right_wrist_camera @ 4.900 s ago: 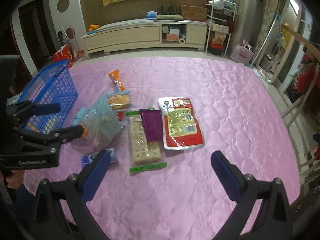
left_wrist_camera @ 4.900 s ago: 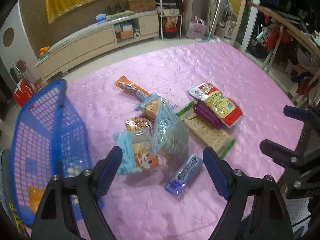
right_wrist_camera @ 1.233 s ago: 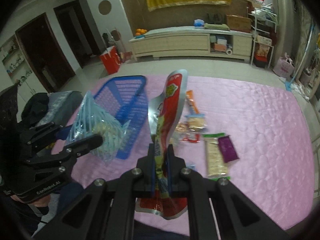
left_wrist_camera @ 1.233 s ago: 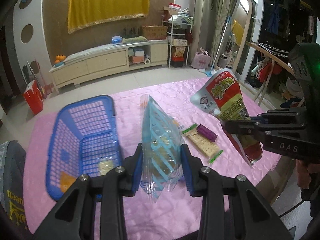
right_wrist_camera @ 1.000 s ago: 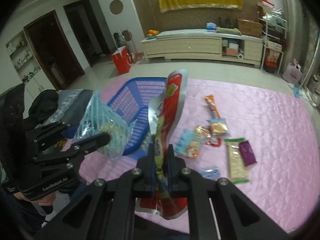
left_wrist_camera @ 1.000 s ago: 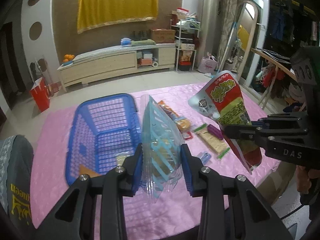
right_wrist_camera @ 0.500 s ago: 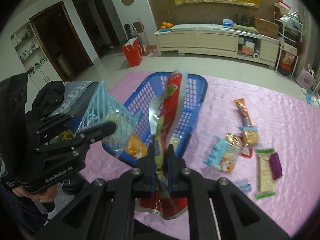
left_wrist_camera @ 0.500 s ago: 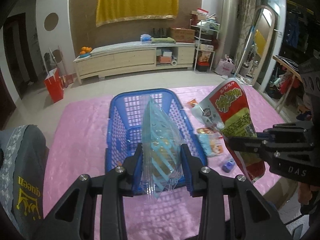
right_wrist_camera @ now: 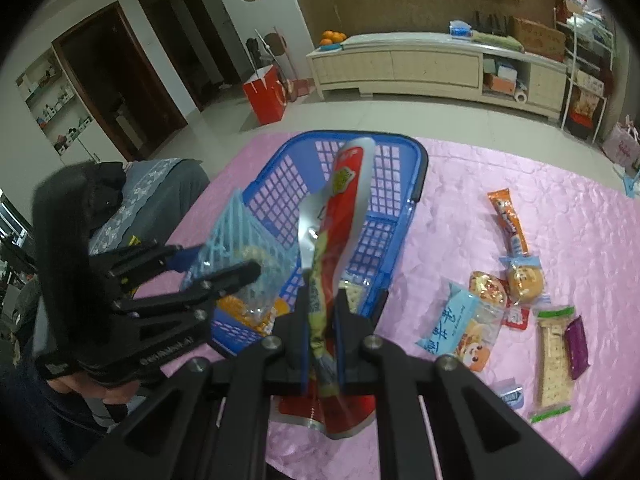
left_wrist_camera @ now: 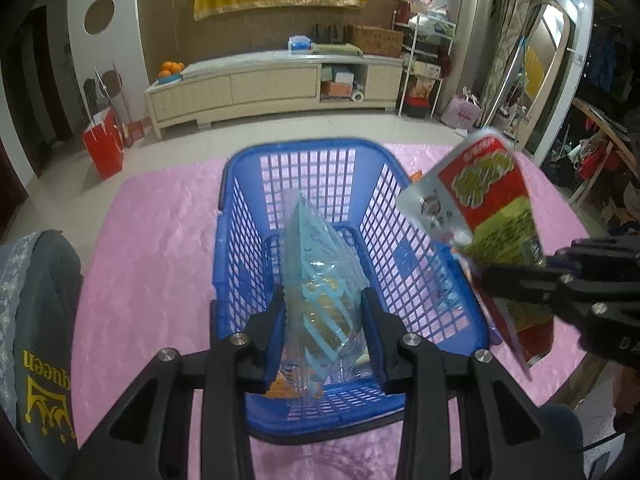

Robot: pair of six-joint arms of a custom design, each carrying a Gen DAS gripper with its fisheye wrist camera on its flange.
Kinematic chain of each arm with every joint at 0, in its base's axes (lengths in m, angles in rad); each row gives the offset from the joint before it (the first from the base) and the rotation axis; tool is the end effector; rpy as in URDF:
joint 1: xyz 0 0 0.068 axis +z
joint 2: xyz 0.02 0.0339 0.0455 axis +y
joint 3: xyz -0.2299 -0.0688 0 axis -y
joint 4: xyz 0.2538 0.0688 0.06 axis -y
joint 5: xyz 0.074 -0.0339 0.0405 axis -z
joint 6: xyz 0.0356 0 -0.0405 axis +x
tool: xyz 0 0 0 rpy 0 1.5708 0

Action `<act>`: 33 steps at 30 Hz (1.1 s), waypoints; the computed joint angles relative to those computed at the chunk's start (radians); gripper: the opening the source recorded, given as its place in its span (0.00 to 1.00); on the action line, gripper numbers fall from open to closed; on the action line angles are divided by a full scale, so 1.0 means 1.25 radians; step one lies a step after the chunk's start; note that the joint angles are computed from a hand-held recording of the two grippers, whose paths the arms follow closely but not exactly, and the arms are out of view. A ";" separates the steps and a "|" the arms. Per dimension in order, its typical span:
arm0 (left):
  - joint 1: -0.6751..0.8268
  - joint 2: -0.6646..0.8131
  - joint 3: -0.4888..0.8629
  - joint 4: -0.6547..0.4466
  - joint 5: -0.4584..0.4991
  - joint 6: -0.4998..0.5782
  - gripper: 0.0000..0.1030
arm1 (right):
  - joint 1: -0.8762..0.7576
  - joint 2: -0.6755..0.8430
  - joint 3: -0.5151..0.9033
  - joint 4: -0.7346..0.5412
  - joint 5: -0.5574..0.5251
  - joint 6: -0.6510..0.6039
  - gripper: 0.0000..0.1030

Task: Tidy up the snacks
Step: 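Carry the clear bag into the basket and open the left gripper while the right lifts the pouch, then lower the red-silver pouch into the blue basket and open the right gripper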

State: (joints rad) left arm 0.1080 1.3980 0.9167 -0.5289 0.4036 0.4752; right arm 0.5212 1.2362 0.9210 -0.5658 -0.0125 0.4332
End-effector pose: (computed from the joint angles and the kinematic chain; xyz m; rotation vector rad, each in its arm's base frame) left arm 0.2898 0.0174 0.1853 0.5965 2.4123 -0.2808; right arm 0.2375 0.1369 0.2245 -0.1156 2.4984 0.4266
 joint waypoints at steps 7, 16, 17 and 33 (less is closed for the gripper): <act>0.004 0.037 0.012 0.008 0.003 -0.004 0.44 | 0.008 -0.001 0.006 -0.013 0.006 0.005 0.13; 0.084 -0.036 0.031 -0.055 0.083 0.034 0.60 | 0.064 -0.027 0.048 -0.068 0.061 0.032 0.13; 0.090 -0.041 0.032 -0.060 0.088 0.039 0.63 | 0.071 -0.027 0.055 -0.071 0.066 0.035 0.13; 0.196 -0.036 0.052 -0.079 0.095 0.102 0.70 | 0.105 0.125 0.184 -0.044 0.050 0.021 0.14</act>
